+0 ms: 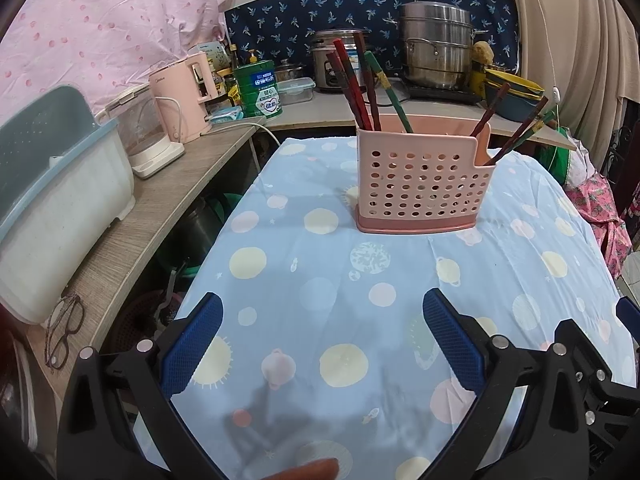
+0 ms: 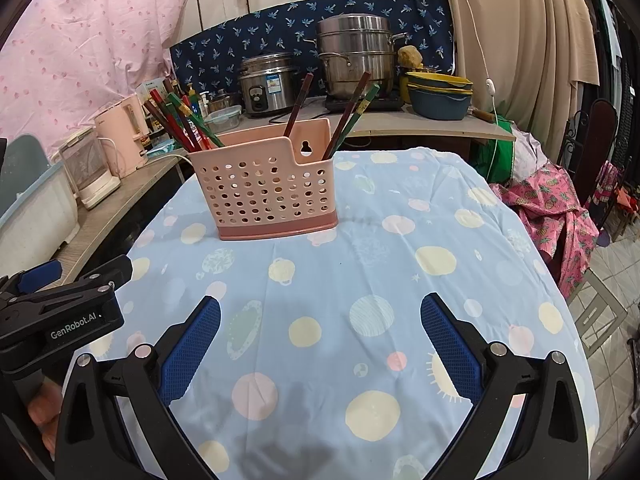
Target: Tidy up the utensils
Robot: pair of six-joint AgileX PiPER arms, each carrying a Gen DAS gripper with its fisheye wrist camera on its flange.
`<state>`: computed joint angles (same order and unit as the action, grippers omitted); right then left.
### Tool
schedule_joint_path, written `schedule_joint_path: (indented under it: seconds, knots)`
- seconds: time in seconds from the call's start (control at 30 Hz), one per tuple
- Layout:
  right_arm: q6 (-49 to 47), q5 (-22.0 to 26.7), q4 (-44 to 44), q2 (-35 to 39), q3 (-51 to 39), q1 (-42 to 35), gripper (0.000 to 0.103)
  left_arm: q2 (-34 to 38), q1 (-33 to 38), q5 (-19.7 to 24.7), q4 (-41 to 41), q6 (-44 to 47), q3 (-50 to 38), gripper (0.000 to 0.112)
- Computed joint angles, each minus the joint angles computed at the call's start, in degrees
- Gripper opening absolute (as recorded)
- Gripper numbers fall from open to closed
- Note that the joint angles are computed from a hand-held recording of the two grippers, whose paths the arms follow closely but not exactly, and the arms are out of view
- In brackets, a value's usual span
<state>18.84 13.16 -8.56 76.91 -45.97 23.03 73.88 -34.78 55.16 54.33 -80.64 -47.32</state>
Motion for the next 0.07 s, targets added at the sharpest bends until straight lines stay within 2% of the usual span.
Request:
schedule_joint_path:
  seconds: [0.07]
  knots:
    - [1.8,-0.2,-1.6,0.3,0.0,0.2,0.096,0.2,-0.1,0.2,0.1,-0.2,-0.1,0.096]
